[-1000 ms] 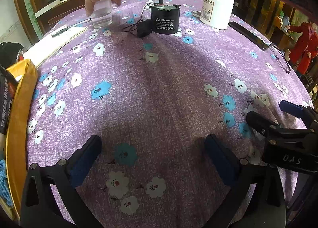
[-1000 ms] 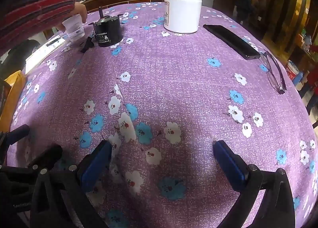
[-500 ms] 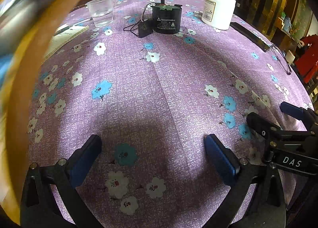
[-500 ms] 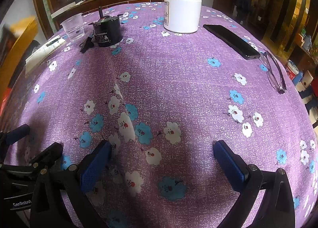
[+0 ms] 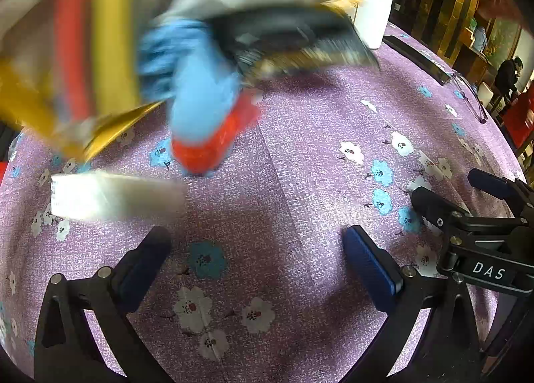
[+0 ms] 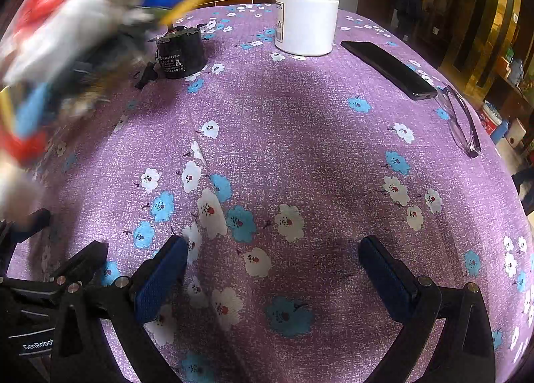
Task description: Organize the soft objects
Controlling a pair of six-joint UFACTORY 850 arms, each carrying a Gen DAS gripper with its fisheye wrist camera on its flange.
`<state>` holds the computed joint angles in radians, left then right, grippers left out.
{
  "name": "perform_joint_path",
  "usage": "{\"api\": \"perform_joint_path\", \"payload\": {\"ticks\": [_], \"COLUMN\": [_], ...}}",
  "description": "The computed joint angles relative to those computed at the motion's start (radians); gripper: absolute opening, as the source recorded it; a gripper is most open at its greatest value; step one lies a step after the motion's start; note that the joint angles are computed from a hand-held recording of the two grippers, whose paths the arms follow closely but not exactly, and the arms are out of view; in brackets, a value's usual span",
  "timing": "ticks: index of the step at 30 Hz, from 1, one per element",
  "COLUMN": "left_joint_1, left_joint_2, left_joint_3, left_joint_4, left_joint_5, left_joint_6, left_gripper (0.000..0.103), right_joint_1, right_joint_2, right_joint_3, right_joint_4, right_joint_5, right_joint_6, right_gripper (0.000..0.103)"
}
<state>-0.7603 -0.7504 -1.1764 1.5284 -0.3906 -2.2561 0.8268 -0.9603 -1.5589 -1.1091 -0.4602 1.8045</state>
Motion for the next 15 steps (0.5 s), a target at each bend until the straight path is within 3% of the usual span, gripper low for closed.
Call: {"api": "perform_joint_path", "payload": {"ticks": [15], "left_joint_1": [-0.002], "left_joint_2": [0.005], "left_joint_3": [0.005], "left_joint_4": [-0.001], "left_joint_5": [-0.001], "left_joint_6": [-0.001], "left_gripper": [0.103], "right_joint_1": [0.004], "right_joint_2": [0.001], "right_joint_3": [0.001], "right_joint_4": [0.002], "right_joint_5": [-0.002], "right_joint_6": [0.002], "right_gripper": [0.103]}}
